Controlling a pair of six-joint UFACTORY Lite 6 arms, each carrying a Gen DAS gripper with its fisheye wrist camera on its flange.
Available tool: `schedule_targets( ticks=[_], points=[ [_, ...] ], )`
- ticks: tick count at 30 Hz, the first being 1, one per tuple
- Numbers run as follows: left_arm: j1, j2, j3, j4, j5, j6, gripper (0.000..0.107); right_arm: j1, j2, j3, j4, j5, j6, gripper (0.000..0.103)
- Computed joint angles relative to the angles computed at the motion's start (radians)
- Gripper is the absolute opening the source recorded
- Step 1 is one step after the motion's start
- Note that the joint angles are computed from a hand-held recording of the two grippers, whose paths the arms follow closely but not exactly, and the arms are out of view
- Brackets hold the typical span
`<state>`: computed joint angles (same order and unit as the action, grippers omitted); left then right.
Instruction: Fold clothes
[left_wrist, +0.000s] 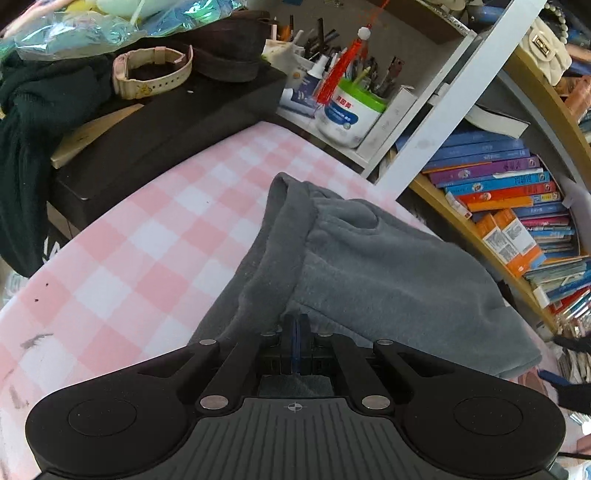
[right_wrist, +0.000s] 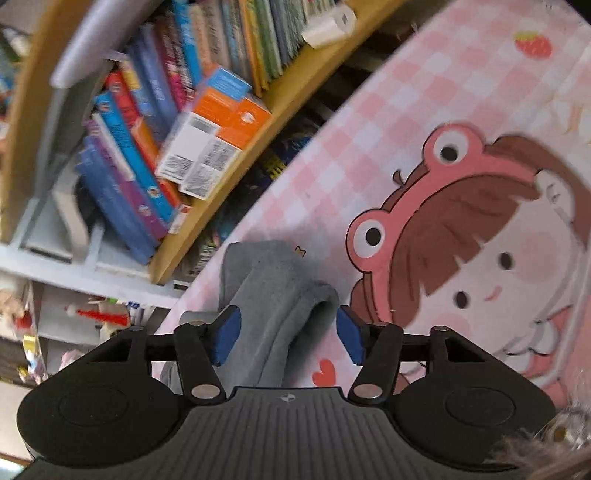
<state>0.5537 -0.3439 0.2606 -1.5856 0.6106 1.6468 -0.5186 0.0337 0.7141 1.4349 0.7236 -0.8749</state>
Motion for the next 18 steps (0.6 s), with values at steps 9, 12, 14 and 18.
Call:
schedule_targets(
  ticks=[9, 12, 14, 18],
  points=[
    [-0.014, 0.006, 0.008, 0.001, -0.014, 0.000, 0.002, 0.231, 0.002, 0.011, 0.390, -0.340, -0.282, 0.012],
    [-0.019, 0.002, 0.007, 0.000, -0.020, 0.001, 0.002, 0.431, -0.218, -0.017, 0.425, -0.458, -0.596, 0.010],
    [-0.022, 0.001, 0.008, 0.002, -0.023, 0.001, 0.002, 0.542, -0.335, -0.074, 0.385, -0.373, -0.805, 0.010],
    [-0.021, 0.009, 0.014, 0.006, -0.020, 0.000, 0.002, 0.758, -0.359, -0.109, 0.119, -0.202, -0.837, 0.010]
  ],
)
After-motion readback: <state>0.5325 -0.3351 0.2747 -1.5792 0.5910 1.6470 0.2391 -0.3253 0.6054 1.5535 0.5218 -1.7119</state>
